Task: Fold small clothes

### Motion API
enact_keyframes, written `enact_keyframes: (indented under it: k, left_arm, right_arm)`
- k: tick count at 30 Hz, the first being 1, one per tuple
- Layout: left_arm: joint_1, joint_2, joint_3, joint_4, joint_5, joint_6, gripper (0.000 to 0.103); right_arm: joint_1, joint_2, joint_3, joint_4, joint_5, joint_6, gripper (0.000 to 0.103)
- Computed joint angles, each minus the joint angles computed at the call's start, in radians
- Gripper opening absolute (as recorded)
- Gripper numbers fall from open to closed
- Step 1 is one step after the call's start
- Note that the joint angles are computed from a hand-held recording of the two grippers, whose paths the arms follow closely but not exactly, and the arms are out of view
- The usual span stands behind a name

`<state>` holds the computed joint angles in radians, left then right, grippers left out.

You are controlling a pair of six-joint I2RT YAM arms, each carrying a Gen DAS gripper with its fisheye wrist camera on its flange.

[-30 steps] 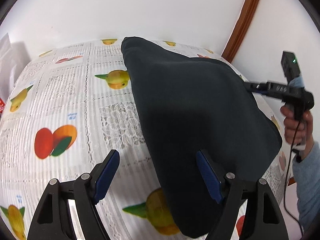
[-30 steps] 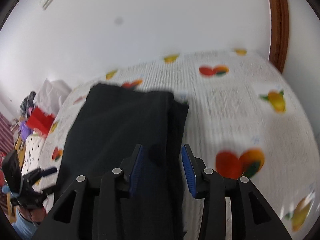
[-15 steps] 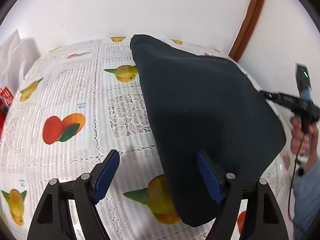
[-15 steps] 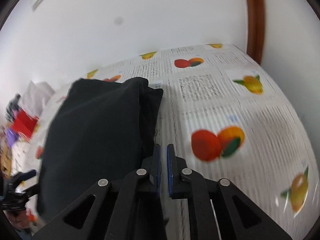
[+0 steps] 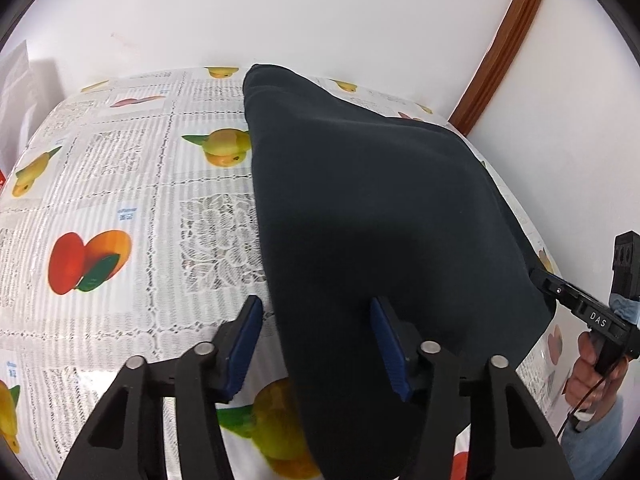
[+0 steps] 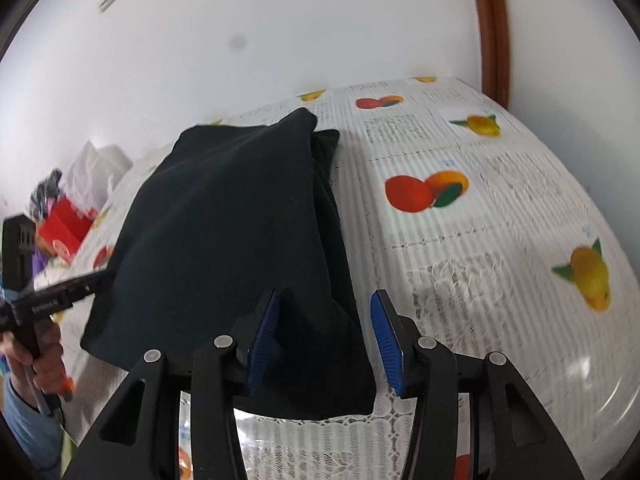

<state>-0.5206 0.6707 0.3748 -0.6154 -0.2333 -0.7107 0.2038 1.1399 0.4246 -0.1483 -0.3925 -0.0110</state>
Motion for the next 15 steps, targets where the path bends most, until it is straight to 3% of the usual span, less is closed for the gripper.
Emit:
enact_keyframes:
  k: [3, 7, 15]
  left_arm:
    - [-0.024, 0.031, 0.011, 0.009, -0.028, -0.013, 0.04]
    - [-0.046, 0.021, 0.011, -0.004, -0.069, -0.031, 0.026]
    - [0.068, -0.077, -0.016, -0.036, -0.016, 0.048, 0.021]
  right_arm:
    - [0.015, 0.007, -0.008, 0.02, -0.011, 0.011, 0.028]
    - [0.089, -0.023, -0.032, 0.069, 0.081, 0.037, 0.012]
    - [0.182, 0.084, 0.014, 0.163, 0.143, 0.11, 0.011]
